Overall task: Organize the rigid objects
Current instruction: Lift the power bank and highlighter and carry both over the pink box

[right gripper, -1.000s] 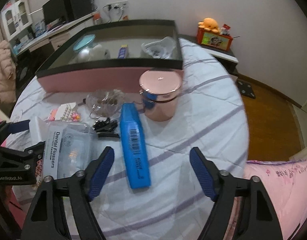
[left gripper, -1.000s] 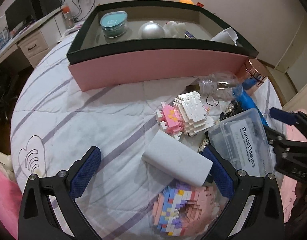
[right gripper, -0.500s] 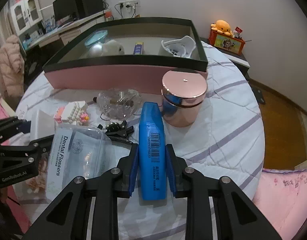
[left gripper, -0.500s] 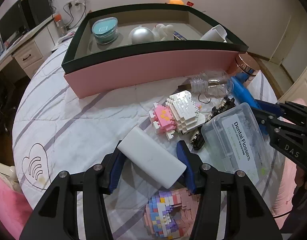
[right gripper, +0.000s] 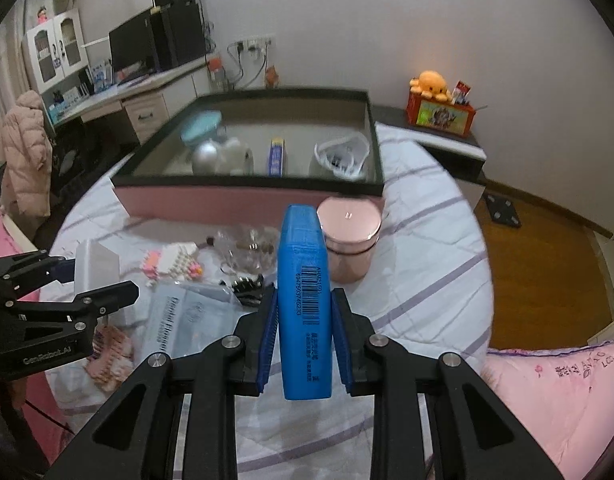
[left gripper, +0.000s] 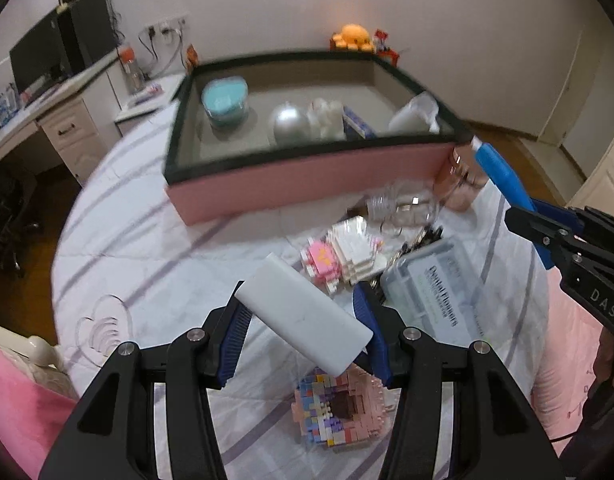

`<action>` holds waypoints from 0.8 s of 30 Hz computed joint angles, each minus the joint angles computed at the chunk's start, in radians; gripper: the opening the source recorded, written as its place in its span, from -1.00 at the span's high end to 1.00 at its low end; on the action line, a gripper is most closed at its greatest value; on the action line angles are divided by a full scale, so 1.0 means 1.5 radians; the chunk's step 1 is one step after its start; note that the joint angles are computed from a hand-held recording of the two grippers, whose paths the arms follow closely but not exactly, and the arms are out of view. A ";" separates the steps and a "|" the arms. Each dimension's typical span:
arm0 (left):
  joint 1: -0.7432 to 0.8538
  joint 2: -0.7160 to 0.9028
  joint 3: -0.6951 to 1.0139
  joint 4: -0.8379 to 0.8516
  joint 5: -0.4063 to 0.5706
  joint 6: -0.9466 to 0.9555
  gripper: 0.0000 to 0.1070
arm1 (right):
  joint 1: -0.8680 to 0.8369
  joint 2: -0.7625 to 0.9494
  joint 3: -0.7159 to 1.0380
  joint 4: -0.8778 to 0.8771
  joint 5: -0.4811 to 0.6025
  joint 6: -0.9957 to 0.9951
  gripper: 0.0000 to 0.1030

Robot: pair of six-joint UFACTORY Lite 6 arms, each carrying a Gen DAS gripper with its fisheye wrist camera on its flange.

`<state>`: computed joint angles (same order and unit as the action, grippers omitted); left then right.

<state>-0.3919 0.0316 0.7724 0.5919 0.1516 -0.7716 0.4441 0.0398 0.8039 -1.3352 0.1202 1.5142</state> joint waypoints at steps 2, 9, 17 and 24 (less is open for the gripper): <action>-0.003 -0.045 -0.014 0.039 0.008 -0.035 0.02 | 0.006 -0.037 -0.013 -0.004 0.008 0.008 0.48; -0.021 -0.219 -0.064 0.098 0.048 -0.088 0.02 | 0.079 -0.177 -0.059 -0.043 0.083 0.059 0.48; -0.048 -0.380 -0.078 0.193 0.121 -0.171 0.02 | 0.203 -0.302 -0.085 -0.054 0.210 0.096 0.48; -0.098 -0.479 -0.091 0.265 0.203 -0.240 0.02 | 0.296 -0.363 -0.095 -0.062 0.305 0.117 0.48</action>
